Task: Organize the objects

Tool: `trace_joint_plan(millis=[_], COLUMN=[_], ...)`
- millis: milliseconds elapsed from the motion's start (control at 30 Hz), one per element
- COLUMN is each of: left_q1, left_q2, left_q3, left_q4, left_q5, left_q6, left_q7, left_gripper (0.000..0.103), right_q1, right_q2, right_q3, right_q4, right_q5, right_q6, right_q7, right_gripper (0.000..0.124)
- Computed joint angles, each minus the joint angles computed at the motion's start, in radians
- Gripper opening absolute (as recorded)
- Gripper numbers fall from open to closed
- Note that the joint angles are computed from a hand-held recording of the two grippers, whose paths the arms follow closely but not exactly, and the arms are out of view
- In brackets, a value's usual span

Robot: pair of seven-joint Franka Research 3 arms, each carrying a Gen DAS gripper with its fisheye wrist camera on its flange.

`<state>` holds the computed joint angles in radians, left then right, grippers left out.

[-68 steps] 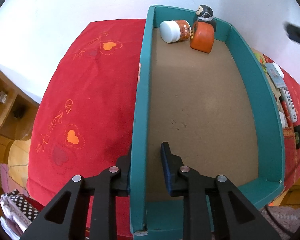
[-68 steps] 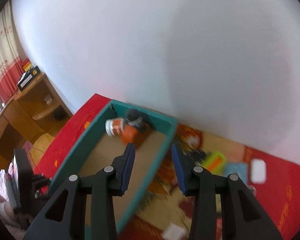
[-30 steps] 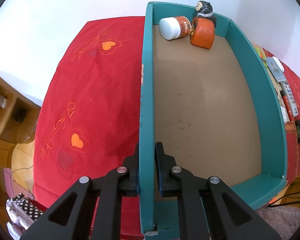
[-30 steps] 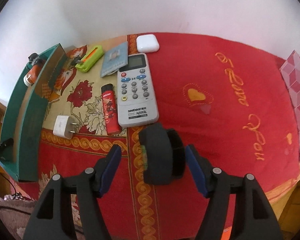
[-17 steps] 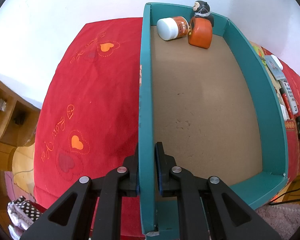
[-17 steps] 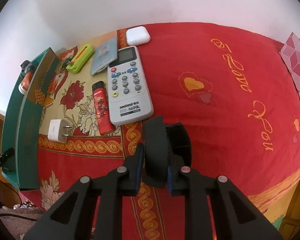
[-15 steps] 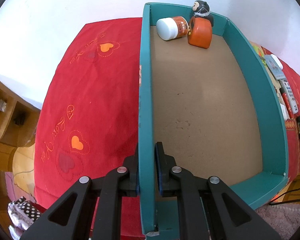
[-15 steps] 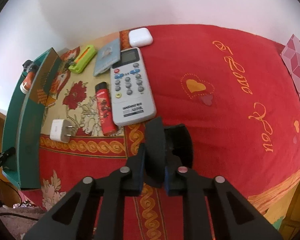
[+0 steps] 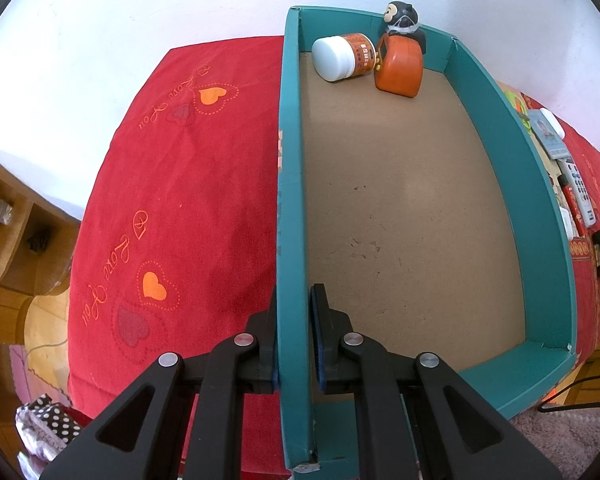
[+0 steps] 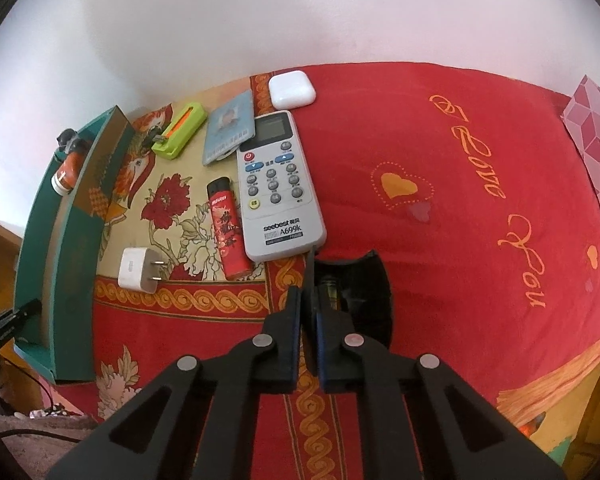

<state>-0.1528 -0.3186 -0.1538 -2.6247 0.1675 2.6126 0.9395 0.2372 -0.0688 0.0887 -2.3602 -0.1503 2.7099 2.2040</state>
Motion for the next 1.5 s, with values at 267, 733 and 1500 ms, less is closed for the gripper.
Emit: trace_joint_plan(millis=[267, 733, 1500], left_q1=[0.000, -0.001, 0.001], left_q2=[0.002, 0.002, 0.009], left_q3=[-0.001, 0.001, -0.001], left_q4=[0.003, 0.003, 0.009], left_q5=[0.004, 0.003, 0.011], left_q6=[0.001, -0.001, 0.003], left_q7=[-0.005, 0.001, -0.003], left_gripper=[0.013, 0.013, 0.013], right_q1=[-0.003, -0.010, -0.030], right_q2=[-0.026, -0.050, 0.019], right_q3=[0.006, 0.025, -0.010], right_q4=[-0.022, -0.017, -0.001], right_q5=[0.036, -0.078, -0.178], right_q6=[0.039, 0.014, -0.082], right_q7=[-0.020, 0.036, 0.138], right_gripper=[0.002, 0.026, 0.049])
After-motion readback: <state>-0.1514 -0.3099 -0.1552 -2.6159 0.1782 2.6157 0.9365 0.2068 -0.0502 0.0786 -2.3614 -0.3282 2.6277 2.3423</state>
